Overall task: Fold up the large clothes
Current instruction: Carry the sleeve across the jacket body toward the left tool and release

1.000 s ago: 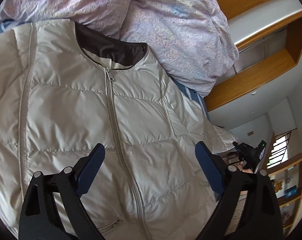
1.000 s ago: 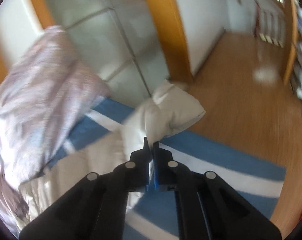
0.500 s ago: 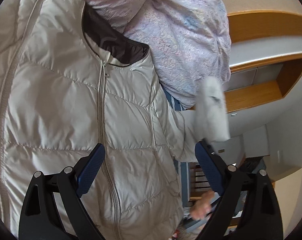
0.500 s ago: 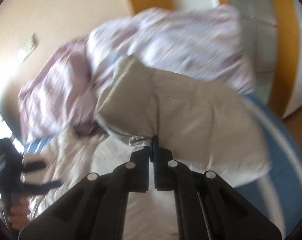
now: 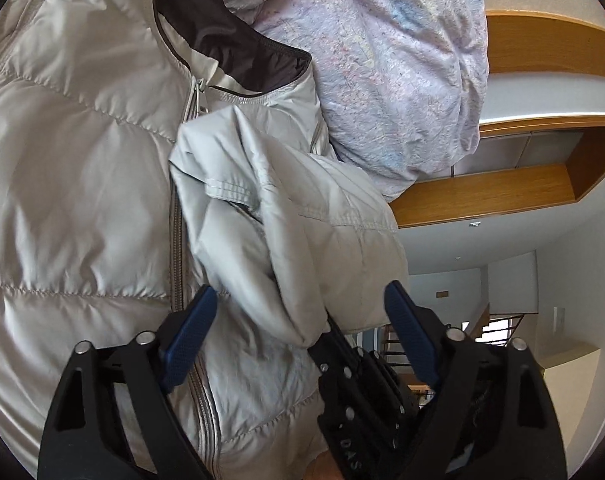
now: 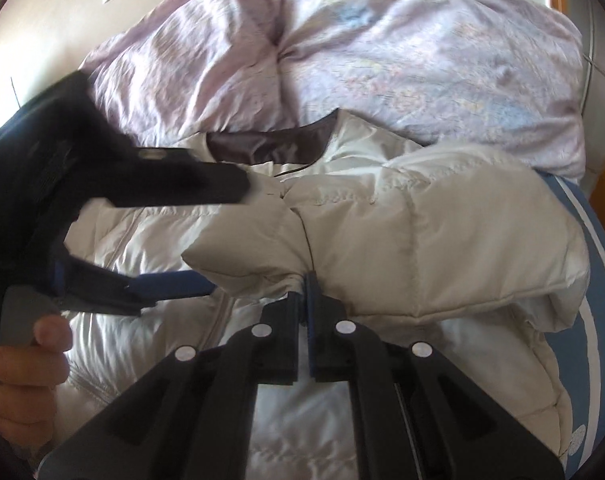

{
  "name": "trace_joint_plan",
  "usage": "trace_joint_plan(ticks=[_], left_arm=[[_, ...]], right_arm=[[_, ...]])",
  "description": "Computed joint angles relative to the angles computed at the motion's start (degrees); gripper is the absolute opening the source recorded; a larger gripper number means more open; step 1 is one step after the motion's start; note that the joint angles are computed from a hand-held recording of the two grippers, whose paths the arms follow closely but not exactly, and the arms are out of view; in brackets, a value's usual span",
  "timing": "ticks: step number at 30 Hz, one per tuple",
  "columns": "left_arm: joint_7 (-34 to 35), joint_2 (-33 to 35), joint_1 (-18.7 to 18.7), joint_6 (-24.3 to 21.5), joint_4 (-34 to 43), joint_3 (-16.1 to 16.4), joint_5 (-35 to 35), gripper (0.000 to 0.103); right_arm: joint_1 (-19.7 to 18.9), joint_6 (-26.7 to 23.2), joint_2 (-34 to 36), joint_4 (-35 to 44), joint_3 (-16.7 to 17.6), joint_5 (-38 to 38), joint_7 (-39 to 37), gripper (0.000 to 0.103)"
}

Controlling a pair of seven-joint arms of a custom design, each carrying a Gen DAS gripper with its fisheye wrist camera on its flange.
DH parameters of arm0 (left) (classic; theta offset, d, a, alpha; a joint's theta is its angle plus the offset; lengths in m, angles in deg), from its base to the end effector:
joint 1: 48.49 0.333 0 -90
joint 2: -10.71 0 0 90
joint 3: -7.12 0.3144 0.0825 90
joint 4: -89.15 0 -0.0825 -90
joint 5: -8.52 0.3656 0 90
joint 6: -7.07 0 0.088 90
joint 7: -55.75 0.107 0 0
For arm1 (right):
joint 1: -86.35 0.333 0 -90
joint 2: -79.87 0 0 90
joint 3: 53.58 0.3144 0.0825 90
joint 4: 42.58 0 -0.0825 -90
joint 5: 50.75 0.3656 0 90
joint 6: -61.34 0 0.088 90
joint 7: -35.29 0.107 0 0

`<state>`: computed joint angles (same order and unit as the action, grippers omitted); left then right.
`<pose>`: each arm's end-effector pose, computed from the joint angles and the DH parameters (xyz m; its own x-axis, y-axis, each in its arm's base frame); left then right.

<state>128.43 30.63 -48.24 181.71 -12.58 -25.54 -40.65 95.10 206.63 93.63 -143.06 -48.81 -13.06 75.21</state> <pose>0.6082 -0.2609 0.4823 0.2717 -0.4507 0.8503 -0.7195 -0.6819 -0.1315 0.6363 0.1409 0.4958 0.6364 -0.7649 -0.0994 -0.6148 -0.4252 -0.6642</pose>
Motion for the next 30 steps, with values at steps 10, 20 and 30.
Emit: trace_joint_plan(ticks=[10, 20, 30], left_arm=[[-17.9, -3.0, -7.5, -0.4, -4.5, 12.0, 18.3, 0.013], [-48.9, -11.1, -17.6, -6.2, -12.9, 29.2, 52.8, 0.013], [-60.9, -12.3, -15.3, -10.7, -13.5, 26.5, 68.5, 0.017]], right_arm=[[-0.6, -4.8, -1.4, 0.9, -0.8, -2.8, 1.9, 0.061], [-0.2, -1.2, 7.7, 14.5, -6.0, -12.4, 19.9, 0.02], [2.4, -4.5, 15.1, 19.4, -7.4, -29.7, 30.8, 0.018]])
